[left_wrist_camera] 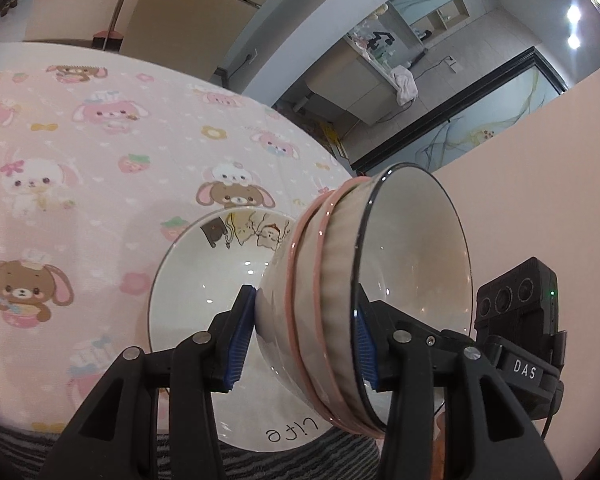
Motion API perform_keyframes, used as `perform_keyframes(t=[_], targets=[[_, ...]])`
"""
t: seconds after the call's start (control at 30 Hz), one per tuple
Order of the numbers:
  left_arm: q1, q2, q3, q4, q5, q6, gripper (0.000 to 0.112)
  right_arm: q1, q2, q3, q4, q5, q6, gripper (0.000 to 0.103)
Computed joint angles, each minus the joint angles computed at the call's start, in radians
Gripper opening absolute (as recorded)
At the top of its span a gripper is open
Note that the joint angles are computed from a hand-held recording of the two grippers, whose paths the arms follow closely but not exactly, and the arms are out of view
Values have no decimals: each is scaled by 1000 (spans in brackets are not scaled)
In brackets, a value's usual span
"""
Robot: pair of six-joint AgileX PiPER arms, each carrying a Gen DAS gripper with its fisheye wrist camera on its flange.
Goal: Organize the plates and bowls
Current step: 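Lift the bowl stack with both grippers and carry it over the plate stack, then lower the bowl stack onto the plates with both grippers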
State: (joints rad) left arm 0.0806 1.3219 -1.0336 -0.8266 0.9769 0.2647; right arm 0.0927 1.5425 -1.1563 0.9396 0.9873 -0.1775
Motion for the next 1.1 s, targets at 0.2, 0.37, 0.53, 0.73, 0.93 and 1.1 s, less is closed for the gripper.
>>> perform_keyframes(t=[0.2,0.37,0.53,0.73,0.93,1.1], targets=[[-28,31,24,-5,-25,16,45,-17,41,35,19,-17,-38,53],[-30,41,38,-10,-37,27,45,-18,63,45,31,-22,-57,53],[-21,62,53,-34,-36,55,45,-11,88,44,24,-38,-56,53],[-25,65,55,-37,-41,65,45,-11,104,46,30,-47,-70,53],[-19,65,66,-56,-41,90,45,-5,100,37,1,-48,-59,53],[-98,34,56,86,-111,-4,45,33,91,14,-96,-77,14,53]])
